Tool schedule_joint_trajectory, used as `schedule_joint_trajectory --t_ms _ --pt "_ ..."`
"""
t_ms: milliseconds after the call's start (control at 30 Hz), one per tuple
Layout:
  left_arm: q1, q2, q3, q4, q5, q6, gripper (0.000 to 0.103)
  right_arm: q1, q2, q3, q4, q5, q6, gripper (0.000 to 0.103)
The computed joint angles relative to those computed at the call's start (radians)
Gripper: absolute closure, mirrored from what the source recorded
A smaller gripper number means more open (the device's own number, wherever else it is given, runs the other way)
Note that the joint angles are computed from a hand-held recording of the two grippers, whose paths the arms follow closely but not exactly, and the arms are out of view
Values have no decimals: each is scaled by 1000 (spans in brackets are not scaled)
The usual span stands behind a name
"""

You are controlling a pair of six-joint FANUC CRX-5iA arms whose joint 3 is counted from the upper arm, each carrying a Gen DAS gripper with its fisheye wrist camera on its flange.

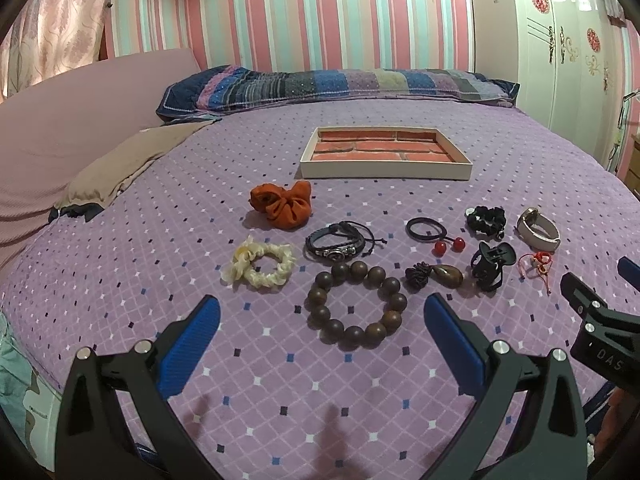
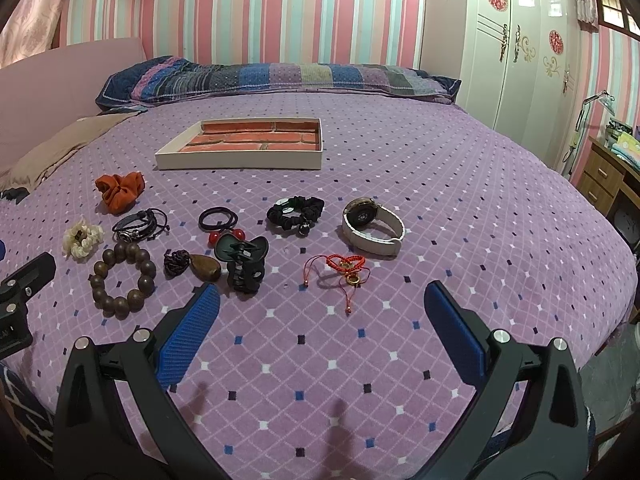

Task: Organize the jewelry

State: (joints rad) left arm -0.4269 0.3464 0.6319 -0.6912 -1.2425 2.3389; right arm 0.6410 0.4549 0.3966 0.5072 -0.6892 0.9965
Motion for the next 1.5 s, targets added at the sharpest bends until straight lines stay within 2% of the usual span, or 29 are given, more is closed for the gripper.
schedule_joint_trajectory --t_ms 367,633,967,1500 --pt "8 -9 -14 13 22 -4 4 -3 -3 -20 37 26 -22 4" --pt "12 -11 -19 9 31 -1 4 -5 3 -5 4 25 12 4" --pt "34 -21 -45 40 54 -1 4 -9 6 -23 47 41 -10 4" --pt "48 -19 -58 59 61 -11 4 -8 27 4 31 16 13 4"
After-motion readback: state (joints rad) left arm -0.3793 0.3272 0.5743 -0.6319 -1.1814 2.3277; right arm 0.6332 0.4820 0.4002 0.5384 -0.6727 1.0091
